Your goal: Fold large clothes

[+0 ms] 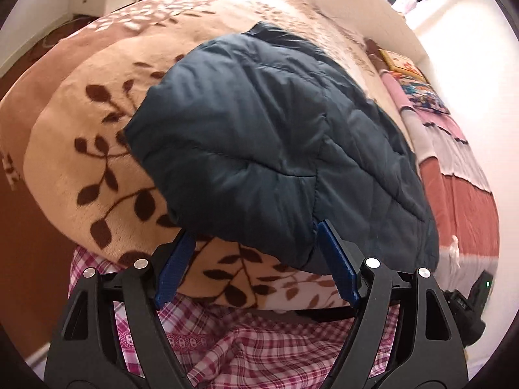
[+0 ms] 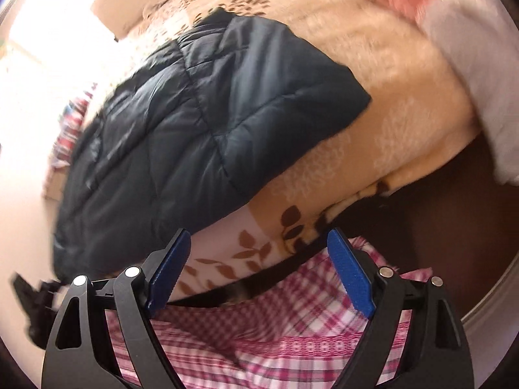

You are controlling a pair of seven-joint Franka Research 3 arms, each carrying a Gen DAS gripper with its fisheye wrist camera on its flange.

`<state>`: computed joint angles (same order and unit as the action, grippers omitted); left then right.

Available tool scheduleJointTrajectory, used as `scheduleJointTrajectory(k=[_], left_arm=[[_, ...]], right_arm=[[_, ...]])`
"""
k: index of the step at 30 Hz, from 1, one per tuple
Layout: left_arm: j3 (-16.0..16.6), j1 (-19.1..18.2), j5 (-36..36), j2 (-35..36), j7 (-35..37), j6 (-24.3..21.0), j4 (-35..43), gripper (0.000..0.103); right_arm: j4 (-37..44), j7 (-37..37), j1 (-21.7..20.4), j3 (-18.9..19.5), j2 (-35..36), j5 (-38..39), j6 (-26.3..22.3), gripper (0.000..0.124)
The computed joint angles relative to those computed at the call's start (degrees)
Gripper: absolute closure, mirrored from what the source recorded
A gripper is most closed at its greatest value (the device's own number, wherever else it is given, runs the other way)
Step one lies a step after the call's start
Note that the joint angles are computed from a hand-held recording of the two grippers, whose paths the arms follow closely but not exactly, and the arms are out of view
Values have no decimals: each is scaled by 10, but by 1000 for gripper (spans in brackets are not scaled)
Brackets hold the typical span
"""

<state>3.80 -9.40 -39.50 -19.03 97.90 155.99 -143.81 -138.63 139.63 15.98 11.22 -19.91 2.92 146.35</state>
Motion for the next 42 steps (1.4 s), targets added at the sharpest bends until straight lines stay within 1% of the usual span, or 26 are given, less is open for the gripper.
scheduleJointTrajectory(k=[2, 3, 5, 7, 9, 11, 12, 13, 14, 16, 18, 21, 23, 25, 26, 27, 28, 29, 30, 31, 32, 34, 37, 39, 41, 42], left_arm=[[18, -12, -34, 0, 33, -7, 1, 27], [20, -12, -43, 1, 42, -10, 0, 27], [27, -8, -65, 4, 65, -25, 2, 27], [36, -2, -96, 10, 87, -50, 9, 27], [41, 5, -137, 20, 96, -85, 19, 27], [39, 18, -164, 26, 91, -107, 27, 27], [35, 24, -176, 25, 94, -111, 26, 26], [30, 31, -182, 25, 94, -113, 26, 22], [22, 37, -184, 25, 96, -110, 28, 20], [6, 47, -189, 23, 103, -101, 26, 20], [2, 48, -208, 22, 115, -99, 27, 19], [2, 52, -251, 29, 118, -113, 35, 19], [-2, 62, -261, 33, 101, -122, 38, 19], [-4, 70, -278, 34, 92, -124, 37, 19], [-8, 73, -288, 34, 87, -116, 35, 19], [-13, 75, -296, 34, 78, -103, 33, 19], [-16, 75, -304, 35, 74, -97, 31, 19], [-18, 76, -305, 37, 66, -96, 33, 19], [-21, 77, -300, 40, 59, -97, 34, 19], [-25, 77, -295, 40, 51, -93, 35, 19], [-29, 76, -292, 39, 46, -84, 34, 19], [-35, 70, -293, 37, 47, -65, 33, 19], [-42, 61, -278, 39, 37, -29, 37, 19], [-45, 55, -264, 45, 30, -5, 42, 19], [-43, 46, -271, 51, 40, 15, 47, 19], [-43, 44, -264, 55, 35, 21, 49, 19]], right_arm=[[22, 18, -9, 19, 11, -39, -38, 40], [34, 28, -11, 25, 17, -56, -57, 40], [48, 40, -7, 26, 25, -72, -80, 40], [60, 62, -5, 29, 31, -95, -101, 40], [68, 70, 2, 26, 33, -104, -109, 40], [72, 75, 8, 22, 34, -105, -109, 40], [76, 83, 9, 24, 36, -111, -112, 40], [79, 87, 10, 24, 38, -117, -116, 40], [81, 88, 12, 24, 39, -122, -119, 40], [86, 94, 16, 27, 41, -138, -129, 40], [86, 86, 22, 25, 42, -144, -129, 40], [74, 70, 29, 20, 29, -143, -110, 40], [69, 55, 31, 18, 23, -135, -98, 40], [60, 19, 39, 10, 12, -116, -64, 40], [57, 5, 39, 10, 7, -113, -50, 41], [49, -11, 40, 11, -3, -113, -21, 44], [42, -28, 40, 12, -10, -111, 7, 47], [39, -43, 40, 13, -12, -105, 27, 60], [40, -70, 47, 7, -10, -88, 46, 69], [46, -98, 55, 0, -4, -66, 56, 73], [55, -140, 71, -15, 9, -31, 71, 84], [77, -189, 80, -20, 33, 8, 88, 90], [133, -277, 98, -33, 91, 75, 107, 95], [176, -327, 104, -36, 135, 119, 103, 96], [219, -356, 101, -33, 178, 133, 95, 98], [248, -351, 96, -32, 204, 110, 90, 98]])
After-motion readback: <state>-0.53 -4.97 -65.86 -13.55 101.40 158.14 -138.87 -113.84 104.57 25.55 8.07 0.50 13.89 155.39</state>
